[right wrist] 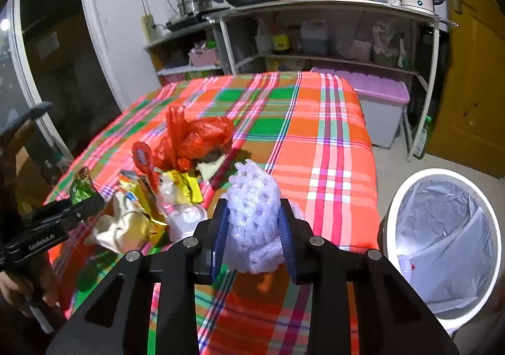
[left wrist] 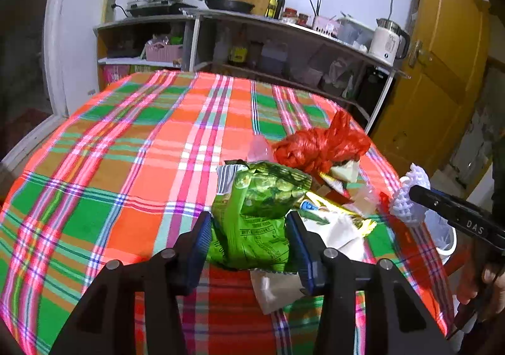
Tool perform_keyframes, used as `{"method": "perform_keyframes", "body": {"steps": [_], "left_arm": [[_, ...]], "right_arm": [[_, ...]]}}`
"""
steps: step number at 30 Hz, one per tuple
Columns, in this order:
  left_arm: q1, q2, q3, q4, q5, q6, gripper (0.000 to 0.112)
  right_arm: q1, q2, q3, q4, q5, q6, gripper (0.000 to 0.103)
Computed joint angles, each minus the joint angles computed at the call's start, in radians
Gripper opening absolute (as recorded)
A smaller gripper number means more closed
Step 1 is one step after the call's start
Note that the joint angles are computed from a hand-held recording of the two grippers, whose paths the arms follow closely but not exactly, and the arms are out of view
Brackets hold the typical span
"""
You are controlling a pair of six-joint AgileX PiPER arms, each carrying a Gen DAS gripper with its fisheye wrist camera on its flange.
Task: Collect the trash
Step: 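Grasp the second white foam net with the right tool while the left tool grasps the green snack bag, then carry the foam net and green snack bag over the trash bin with both tools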
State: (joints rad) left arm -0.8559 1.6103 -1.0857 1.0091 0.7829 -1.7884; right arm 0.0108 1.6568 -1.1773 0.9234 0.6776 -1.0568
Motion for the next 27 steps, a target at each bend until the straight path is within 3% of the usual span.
{"method": "perform_keyframes", "body": {"steps": [10, 27], "left_arm": [[-0.103, -0.025, -0.062, 0.02, 0.109, 0.011, 0.048], [-0.165, 0.253, -0.477, -0.078, 0.06, 0.259, 0.048]], "right_arm": [[-0.097, -0.11, 0.084, 0.069, 0.083, -0.076, 0.032], [-0.347, -0.18, 0.143, 0.117, 0.192, -0.182, 0.032]]}}
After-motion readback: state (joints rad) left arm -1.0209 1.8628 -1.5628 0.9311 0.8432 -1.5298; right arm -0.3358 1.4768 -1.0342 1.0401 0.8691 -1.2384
